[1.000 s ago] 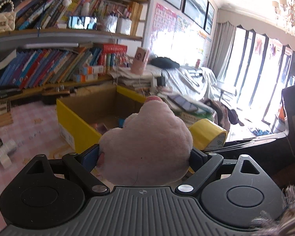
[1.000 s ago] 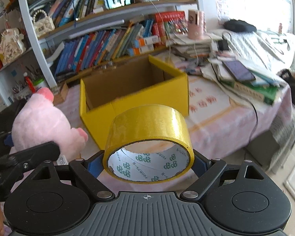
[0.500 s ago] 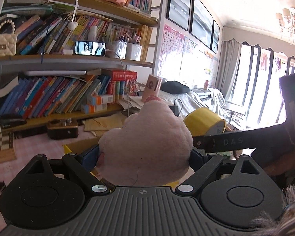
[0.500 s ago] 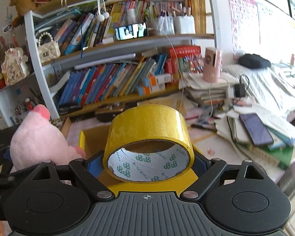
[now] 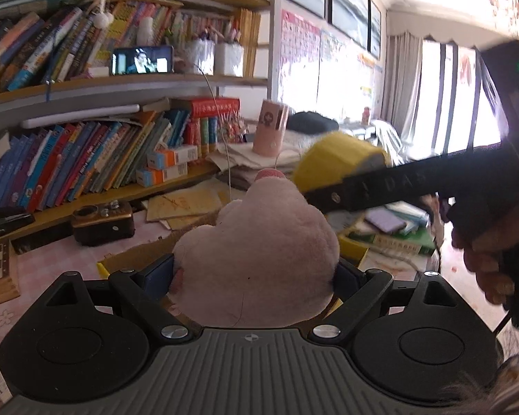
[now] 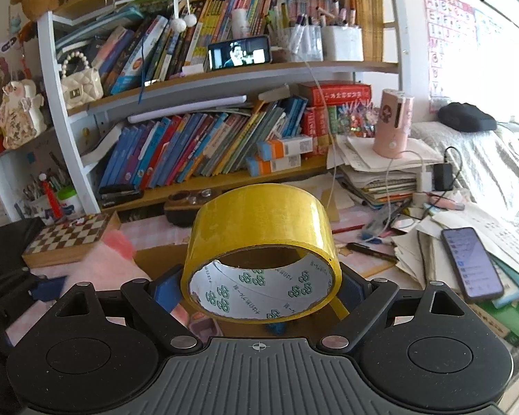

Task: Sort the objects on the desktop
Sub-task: 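Carry the pink plush and yellow tape roll toward the yellow box with both tools, then release the yellow tape into the box with the right tool while the left tool releases the plush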

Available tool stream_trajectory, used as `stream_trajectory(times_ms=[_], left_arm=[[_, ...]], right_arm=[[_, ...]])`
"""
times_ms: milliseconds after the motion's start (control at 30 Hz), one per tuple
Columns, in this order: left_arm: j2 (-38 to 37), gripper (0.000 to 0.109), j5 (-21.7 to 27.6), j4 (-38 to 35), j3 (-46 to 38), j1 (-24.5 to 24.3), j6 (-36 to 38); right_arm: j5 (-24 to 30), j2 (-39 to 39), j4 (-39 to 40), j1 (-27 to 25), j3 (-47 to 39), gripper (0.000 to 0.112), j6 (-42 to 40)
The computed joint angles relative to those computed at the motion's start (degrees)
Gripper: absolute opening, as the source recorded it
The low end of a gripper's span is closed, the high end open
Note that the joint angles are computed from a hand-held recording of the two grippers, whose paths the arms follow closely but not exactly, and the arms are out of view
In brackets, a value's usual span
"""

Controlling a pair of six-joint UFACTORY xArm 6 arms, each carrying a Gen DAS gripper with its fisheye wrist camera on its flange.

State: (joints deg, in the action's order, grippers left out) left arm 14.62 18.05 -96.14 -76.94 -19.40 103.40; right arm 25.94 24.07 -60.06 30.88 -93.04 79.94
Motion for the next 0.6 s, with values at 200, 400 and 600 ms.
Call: stream_trajectory(times_ms=[200, 400, 600], left_arm=[[5.26, 0.09, -1.86, 14.35, -3.44, -1.24, -13.0], [7.91, 0.09, -3.24, 31.66, -3.93, -1.67, -29.47], [10.12, 0.092, -1.3, 40.4, -5.81, -0.84, -38.53]], right_arm=[[-1.71, 5.66, 9.07, -1.47, -5.77, 0.09, -10.84], [-1.75, 11.69, 25.37, -2.63, -12.06, 0.09, -25.43], [4.26, 20.54, 38.34, -2.19, -24.6, 0.09, -42.21]])
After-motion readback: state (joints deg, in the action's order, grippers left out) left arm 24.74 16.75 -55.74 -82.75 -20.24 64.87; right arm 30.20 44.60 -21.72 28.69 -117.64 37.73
